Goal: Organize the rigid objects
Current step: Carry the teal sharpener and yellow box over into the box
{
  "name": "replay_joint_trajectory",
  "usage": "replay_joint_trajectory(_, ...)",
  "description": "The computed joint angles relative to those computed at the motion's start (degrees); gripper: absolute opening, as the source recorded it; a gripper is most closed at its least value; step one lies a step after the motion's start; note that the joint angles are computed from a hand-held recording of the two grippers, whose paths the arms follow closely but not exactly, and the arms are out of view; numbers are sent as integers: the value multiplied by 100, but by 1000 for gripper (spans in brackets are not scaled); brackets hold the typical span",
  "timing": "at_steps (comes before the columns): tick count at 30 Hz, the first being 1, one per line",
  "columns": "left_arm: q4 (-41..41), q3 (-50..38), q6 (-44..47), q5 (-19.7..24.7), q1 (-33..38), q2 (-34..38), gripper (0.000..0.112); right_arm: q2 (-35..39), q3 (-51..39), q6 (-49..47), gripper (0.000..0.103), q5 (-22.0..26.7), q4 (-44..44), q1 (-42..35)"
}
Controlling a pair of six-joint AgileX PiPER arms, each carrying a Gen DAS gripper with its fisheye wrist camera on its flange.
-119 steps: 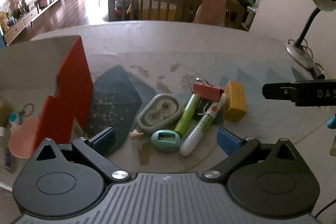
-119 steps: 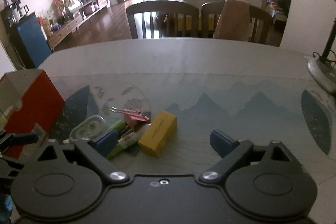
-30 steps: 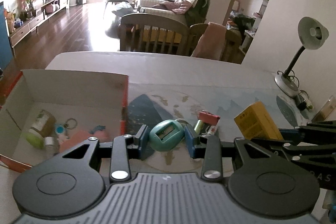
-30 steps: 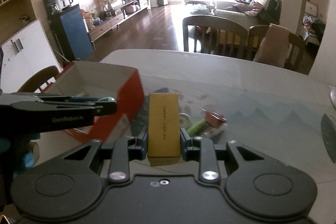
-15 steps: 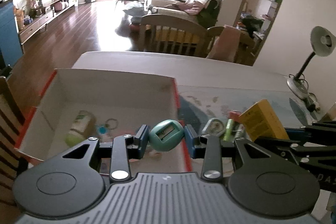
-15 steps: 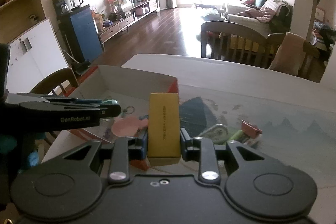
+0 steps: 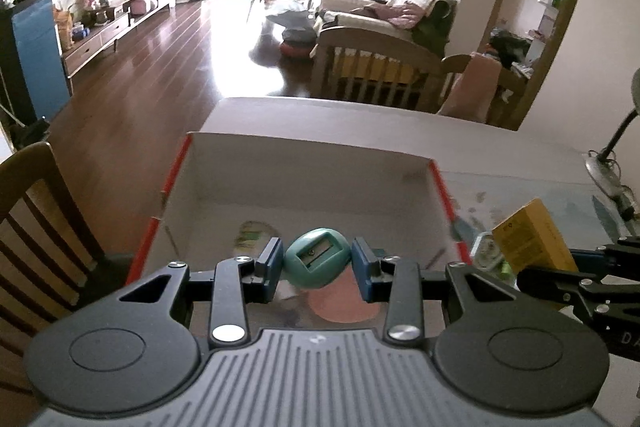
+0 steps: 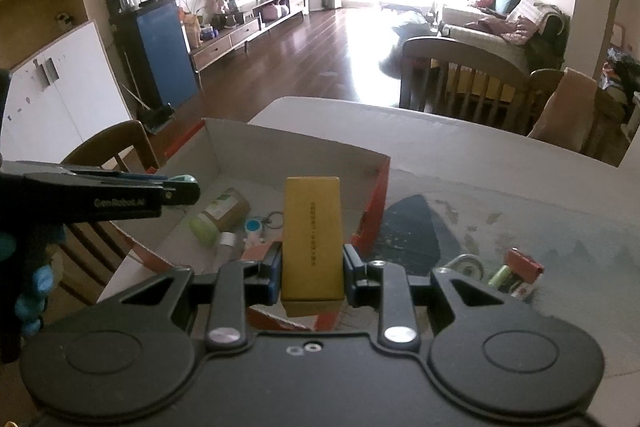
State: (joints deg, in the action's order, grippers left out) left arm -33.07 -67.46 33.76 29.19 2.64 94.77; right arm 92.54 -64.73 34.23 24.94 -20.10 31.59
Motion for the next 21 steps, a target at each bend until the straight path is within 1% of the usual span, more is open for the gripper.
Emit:
replay_joint_trajectory(2, 8, -118, 71, 43, 105, 161, 36, 228, -175, 249, 29, 31, -194, 69)
replay_joint_trajectory(7, 151, -417, 139, 84, 281, 598, 36, 809, -707, 310, 29, 143, -264, 102)
replay_joint_trajectory(11, 345, -674, 101, 65, 328, 973, 36, 1251, -1096, 44, 29, 229, -71, 99)
replay_joint_trajectory(16, 570, -1007, 67, 206, 365, 1410, 37, 1816, -1550, -35, 29, 434, -101, 208)
replay_joint_trajectory(21, 625, -1084, 139, 238, 409, 1601, 36, 2333, -2015, -44, 29, 689, -141, 275)
